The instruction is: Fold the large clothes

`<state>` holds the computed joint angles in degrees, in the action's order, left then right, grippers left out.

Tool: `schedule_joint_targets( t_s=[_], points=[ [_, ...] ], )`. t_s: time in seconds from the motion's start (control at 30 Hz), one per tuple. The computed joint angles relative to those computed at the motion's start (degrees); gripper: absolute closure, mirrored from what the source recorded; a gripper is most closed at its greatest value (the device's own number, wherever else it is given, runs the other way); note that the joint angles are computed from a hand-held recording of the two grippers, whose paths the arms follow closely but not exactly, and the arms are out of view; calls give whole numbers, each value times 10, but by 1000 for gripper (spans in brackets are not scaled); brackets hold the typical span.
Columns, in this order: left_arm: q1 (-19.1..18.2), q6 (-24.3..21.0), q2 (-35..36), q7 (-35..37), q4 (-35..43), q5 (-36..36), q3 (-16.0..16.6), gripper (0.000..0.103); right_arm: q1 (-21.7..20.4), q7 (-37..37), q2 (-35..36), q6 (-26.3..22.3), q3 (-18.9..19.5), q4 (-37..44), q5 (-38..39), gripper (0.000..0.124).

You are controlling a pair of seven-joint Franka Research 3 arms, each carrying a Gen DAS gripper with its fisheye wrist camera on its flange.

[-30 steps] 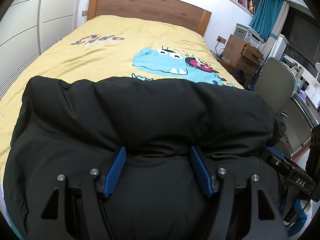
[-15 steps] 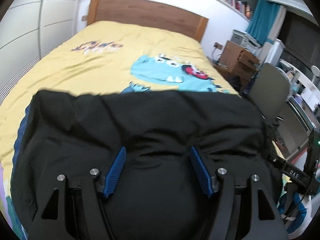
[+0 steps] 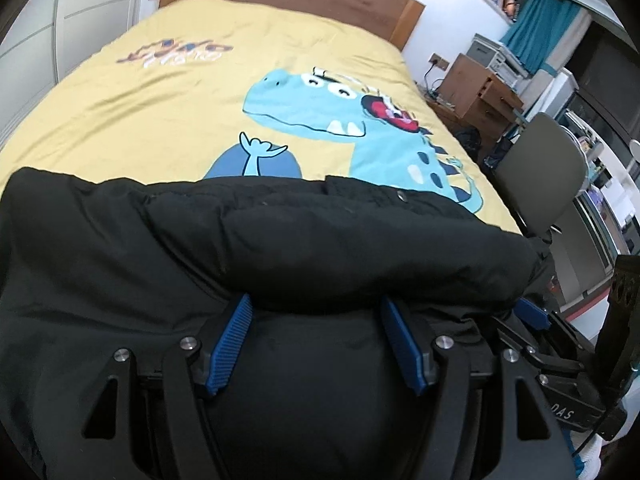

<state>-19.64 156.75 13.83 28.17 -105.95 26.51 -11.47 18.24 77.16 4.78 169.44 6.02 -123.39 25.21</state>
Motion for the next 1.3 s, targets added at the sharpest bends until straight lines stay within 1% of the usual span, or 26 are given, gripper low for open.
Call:
schedule_joint_targets(
  t_s=[0.1,0.23,0.3,0.4,0.47,0.57,0.63,0.67,0.73,0.77,0.8,0.87,0.9,0.93,1.0,1.1,1.13,1.17,1.23,1.27,1.3],
  points=[
    [11,8,13,14,9,-24,-3,38,-3,16,21,-11,-7,22,-17,36],
    [23,35,0,27,-18,-53,-6,38,-16,-9,26,-20,-2,27,7,36],
    [25,30,-12,25,-31,-56,-2,38,-20,-18,23,-22,-5,23,10,36],
    [32,9,-38,22,-54,-61,0,38,-24,5,17,-29,-21,15,-18,36],
    [41,-2,-62,22,-81,-63,2,38,-27,31,14,-31,-34,9,-51,36],
    [58,-18,-108,-7,-137,-55,10,38,-37,87,2,-29,-57,-15,-114,36],
    [75,-22,-139,-12,-178,-73,13,38,-49,112,-6,-34,-65,-27,-138,36],
    [82,-26,-155,-24,-195,-68,14,38,-53,138,-11,-38,-72,-32,-169,36],
    [92,-32,-184,-47,-220,-45,9,38,-57,220,-25,-47,-86,-44,-273,36],
    [96,-29,-200,-60,-232,-30,5,38,-63,235,-35,-47,-84,-51,-291,36],
    [101,-18,-220,-83,-250,-3,-2,38,-69,233,-47,-41,-79,-61,-286,36],
    [111,20,-253,-122,-285,36,-17,38,-72,176,-79,-13,-67,-94,-217,36],
    [118,41,-265,-142,-299,54,-25,38,-64,134,-99,1,-64,-113,-170,36],
    [124,56,-272,-158,-309,68,-33,38,-59,110,-113,12,-61,-127,-143,36],
    [136,90,-287,-194,-335,97,-50,38,-21,31,-142,31,-70,-156,-53,36],
    [146,105,-287,-222,-350,122,-70,38,16,-36,-161,41,-78,-180,27,36],
    [148,108,-288,-231,-357,128,-73,38,20,-49,-163,44,-76,-186,39,36],
    [147,105,-288,-236,-359,130,-75,38,10,-44,-161,45,-64,-190,30,36],
    [149,75,-296,-246,-363,146,-85,38,-21,-16,-155,38,-43,-196,-3,36],
    [146,64,-300,-248,-365,150,-85,38,-45,10,-153,39,-27,-201,-36,36],
    [142,46,-306,-249,-366,150,-85,38,-90,64,-149,38,2,-205,-103,35]
  ],
)
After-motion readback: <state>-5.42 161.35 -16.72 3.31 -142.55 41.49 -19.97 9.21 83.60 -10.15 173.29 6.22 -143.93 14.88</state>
